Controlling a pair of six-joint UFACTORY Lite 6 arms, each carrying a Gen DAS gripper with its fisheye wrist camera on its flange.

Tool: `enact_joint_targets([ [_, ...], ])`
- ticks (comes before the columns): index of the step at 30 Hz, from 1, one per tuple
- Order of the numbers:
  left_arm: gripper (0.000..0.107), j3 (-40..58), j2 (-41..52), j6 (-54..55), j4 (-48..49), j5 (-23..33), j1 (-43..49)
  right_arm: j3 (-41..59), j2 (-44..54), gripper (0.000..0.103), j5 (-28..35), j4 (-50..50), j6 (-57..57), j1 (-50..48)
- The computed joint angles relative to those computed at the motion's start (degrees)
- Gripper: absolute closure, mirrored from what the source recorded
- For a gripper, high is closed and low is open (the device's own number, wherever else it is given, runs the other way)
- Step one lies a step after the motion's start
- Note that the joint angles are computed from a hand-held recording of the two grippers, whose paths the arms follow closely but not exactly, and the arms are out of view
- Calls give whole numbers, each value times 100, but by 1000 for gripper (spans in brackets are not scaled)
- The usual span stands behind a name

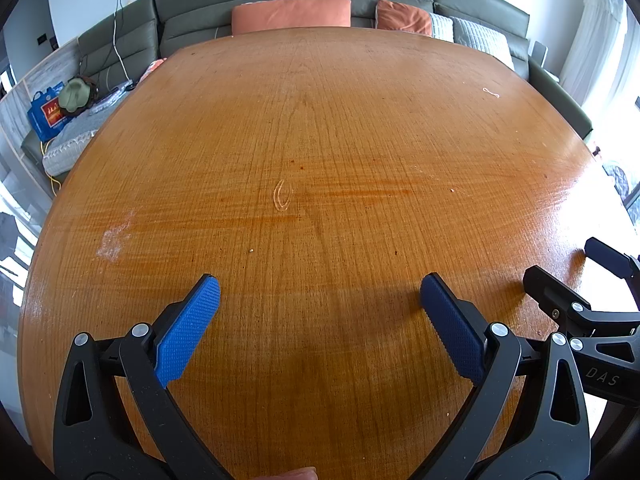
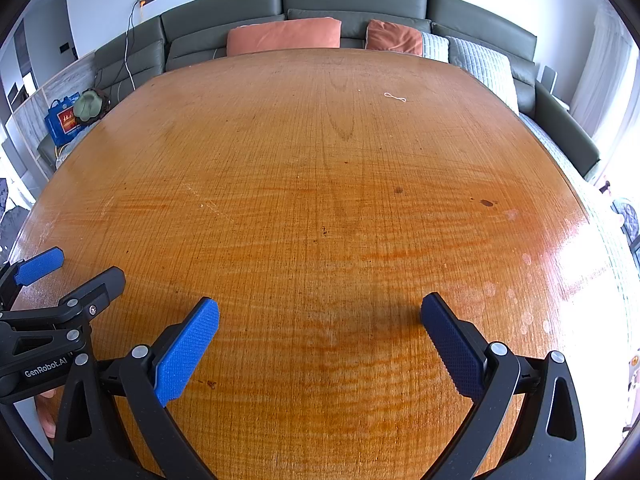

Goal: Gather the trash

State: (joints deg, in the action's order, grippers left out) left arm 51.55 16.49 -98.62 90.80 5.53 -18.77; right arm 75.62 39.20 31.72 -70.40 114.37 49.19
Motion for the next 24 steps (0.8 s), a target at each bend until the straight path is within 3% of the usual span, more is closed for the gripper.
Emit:
enact_joint_targets([
  [24, 10, -10, -5, -52, 58, -7, 9, 9, 6, 2, 3, 7, -5, 3],
])
